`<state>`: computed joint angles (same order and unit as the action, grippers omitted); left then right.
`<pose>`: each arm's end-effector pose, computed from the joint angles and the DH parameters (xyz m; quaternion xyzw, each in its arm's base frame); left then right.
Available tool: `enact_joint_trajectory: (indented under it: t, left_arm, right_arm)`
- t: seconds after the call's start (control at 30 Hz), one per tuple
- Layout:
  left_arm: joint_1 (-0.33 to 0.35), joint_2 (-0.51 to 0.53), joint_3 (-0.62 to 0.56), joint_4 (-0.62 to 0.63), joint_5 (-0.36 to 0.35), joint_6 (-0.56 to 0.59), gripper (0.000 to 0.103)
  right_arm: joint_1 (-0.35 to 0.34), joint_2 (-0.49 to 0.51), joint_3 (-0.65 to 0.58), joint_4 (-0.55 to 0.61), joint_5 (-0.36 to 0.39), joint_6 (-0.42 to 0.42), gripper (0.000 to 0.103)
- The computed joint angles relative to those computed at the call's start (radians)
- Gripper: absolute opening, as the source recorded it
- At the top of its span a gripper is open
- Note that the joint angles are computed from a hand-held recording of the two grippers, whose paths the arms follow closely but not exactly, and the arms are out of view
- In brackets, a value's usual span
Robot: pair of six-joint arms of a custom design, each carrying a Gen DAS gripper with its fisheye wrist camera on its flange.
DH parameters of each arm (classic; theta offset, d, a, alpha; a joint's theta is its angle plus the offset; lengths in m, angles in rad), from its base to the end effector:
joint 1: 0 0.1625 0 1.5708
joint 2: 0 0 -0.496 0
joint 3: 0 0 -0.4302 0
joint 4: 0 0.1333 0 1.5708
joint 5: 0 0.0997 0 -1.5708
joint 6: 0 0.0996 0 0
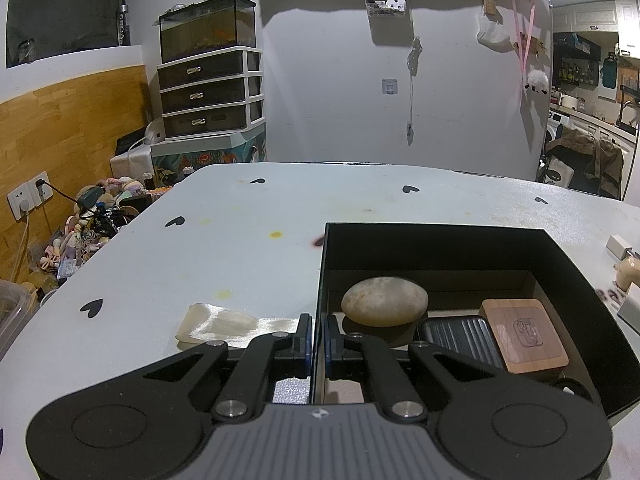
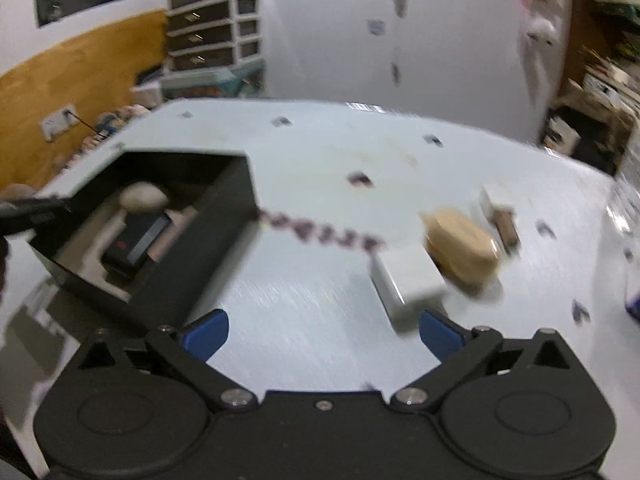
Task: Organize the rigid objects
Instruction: 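Move the right tool to the white round tape measure and grasp it, then lower the tape measure into the box beside the stone and release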
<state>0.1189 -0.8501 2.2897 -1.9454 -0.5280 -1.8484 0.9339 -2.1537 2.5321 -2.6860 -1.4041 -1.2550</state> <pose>-0.3592 -0.2638 -0.0029 0.1008 0.7822 -0.4627 0.4048 -0.0381 -0.3034 0.4119 0.3113 -0.8765 0.2729 0.2456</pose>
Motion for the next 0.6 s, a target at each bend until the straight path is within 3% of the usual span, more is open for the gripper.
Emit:
enact_joint_trajectory:
  t: [0.1, 0.23, 0.4, 0.6]
  left_arm:
    - [0.000, 0.000, 0.000, 0.000, 0.000, 0.000, 0.005]
    - [0.000, 0.000, 0.000, 0.002, 0.000, -0.001, 0.005]
    - [0.000, 0.000, 0.001, 0.003, 0.000, -0.005, 0.005]
    - [-0.001, -0.001, 0.001, 0.005, 0.000, -0.004, 0.005]
  right_arm:
    - [-0.061, -0.016, 0.011, 0.012, 0.007, -0.016, 0.091]
    - [-0.116, -0.038, 0.032, -0.011, 0.010, -0.045, 0.086]
    - [-0.141, -0.045, 0.037, -0.007, -0.016, -0.052, 0.072]
    - [-0.158, -0.065, 0.045, 0.003, -0.007, -0.080, 0.068]
